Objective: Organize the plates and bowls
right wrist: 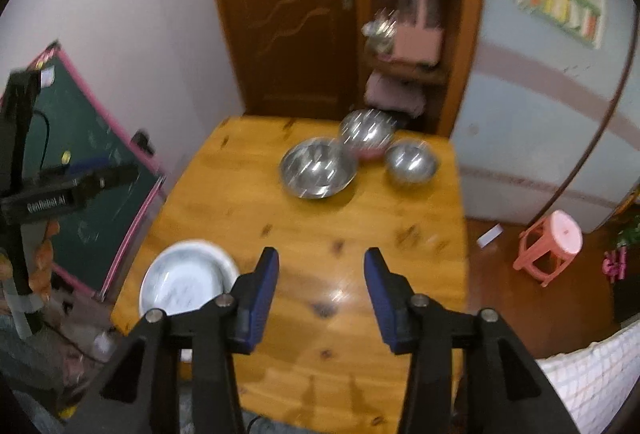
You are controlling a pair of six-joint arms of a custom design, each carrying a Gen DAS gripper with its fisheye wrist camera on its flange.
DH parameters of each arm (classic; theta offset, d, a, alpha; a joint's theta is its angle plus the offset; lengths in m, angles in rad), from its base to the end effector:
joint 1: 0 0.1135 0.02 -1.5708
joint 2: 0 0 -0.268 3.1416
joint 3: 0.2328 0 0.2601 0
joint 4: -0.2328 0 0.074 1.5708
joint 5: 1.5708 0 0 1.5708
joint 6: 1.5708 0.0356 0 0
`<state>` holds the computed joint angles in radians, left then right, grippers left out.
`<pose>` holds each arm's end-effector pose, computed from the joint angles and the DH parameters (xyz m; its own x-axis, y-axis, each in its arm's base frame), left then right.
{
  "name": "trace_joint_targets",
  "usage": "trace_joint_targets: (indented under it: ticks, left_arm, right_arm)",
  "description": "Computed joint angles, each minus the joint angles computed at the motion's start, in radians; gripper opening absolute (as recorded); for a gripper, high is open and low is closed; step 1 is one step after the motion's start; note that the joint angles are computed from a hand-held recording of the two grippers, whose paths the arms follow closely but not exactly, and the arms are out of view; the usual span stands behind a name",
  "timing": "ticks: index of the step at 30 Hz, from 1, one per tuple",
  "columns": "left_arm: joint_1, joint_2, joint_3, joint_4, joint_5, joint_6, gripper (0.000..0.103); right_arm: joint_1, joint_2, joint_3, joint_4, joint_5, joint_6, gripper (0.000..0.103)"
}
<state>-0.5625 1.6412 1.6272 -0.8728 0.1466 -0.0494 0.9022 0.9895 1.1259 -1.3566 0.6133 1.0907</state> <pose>0.3033 -0.1973 0.3526 -0.6847 0.3739 -0.6255 0.5726 0.8071 -0.1443 0.1096 0.1057 0.3345 -0.7293 0.2468 -0.6381 0.2766 0.9594 0.0550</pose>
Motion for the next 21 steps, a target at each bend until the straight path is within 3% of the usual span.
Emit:
trace_joint_targets:
  ticks: [9,16,21]
  left_arm:
    - [-0.055,0.185,0.261,-0.051,-0.048,-0.031,0.083]
    - [-0.087,0.366,0.459,-0.067,-0.082,-0.047,0.083]
    - [-0.096,0.577,0.702,-0.109,-0.092,-0.095,0.083]
  right_arm:
    - [-0.386,-0.074,0.121,0.058,-0.085,-0.330,0.045]
    - [-0.696,-0.049,0.104,0.213,-0.275,-0.555,0.045]
    - [-0.892,0.029,0.049,0.334,-0.463,-0.644,0.045]
